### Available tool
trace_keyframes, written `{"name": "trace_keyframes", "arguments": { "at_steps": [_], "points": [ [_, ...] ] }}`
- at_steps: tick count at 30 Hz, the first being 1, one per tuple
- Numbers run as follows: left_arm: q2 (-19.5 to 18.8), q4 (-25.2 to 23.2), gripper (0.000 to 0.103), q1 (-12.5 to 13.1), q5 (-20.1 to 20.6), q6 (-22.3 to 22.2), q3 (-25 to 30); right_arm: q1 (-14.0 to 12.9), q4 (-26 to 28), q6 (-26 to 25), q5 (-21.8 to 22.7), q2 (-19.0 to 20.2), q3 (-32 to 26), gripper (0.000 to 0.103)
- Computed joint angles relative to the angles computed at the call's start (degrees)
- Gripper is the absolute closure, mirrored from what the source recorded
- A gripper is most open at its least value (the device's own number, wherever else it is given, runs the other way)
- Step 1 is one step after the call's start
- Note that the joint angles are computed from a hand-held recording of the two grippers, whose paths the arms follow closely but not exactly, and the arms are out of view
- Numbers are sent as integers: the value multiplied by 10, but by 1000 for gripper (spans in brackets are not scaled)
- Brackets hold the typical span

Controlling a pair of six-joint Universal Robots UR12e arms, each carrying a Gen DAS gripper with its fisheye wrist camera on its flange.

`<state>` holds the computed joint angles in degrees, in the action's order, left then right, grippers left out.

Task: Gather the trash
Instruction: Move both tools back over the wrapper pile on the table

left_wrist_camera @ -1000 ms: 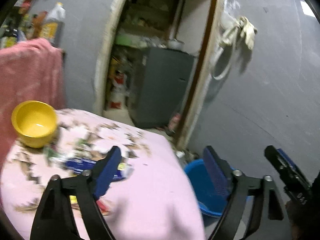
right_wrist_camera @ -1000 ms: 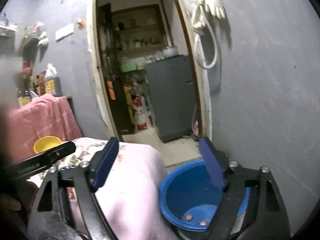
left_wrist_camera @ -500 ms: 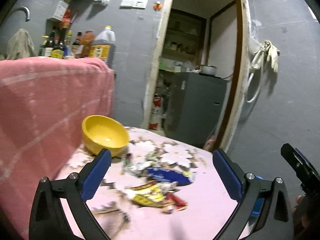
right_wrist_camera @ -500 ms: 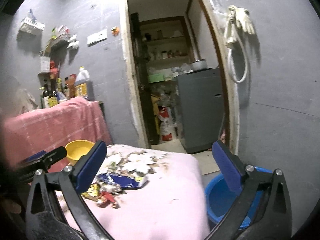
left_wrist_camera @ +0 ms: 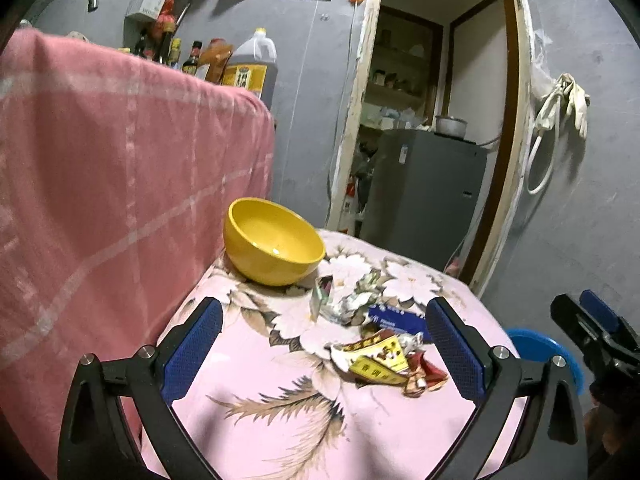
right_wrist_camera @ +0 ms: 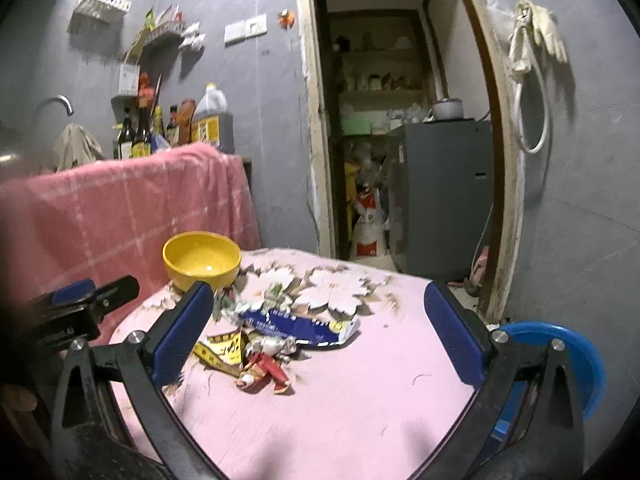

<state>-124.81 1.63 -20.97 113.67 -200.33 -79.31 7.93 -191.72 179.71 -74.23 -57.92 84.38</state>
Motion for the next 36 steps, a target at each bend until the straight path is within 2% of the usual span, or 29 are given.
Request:
{"name": "trace_keyframes", "arguments": {
  "at_steps": [7,12,15,17,20,26,30,36],
  "points": [
    [2,-57,4,13,-41,-30,3,4,68,-27,12,12,-18,0],
    [1,-94,6,22,-84,-50,10,4,153,-50,35,20,-42,0],
    [0,-114,17,27,-115,-56,15,4,211,-63,42,26,-60,16],
    [-2,-133,29,30,-136,-59,21,4,247,-71,51,29,-70,20],
    [-5,-161,38,35,-170,-68,30,5,298,-84,57,34,-86,27],
    [-10,-201,49,42,-217,-85,44,9,369,-113,55,42,-107,42],
    [-13,-215,53,43,-231,-88,53,12,414,-126,50,48,-123,51],
    [-18,-244,62,47,-254,-106,64,12,446,-129,56,54,-135,67]
  ]
}}
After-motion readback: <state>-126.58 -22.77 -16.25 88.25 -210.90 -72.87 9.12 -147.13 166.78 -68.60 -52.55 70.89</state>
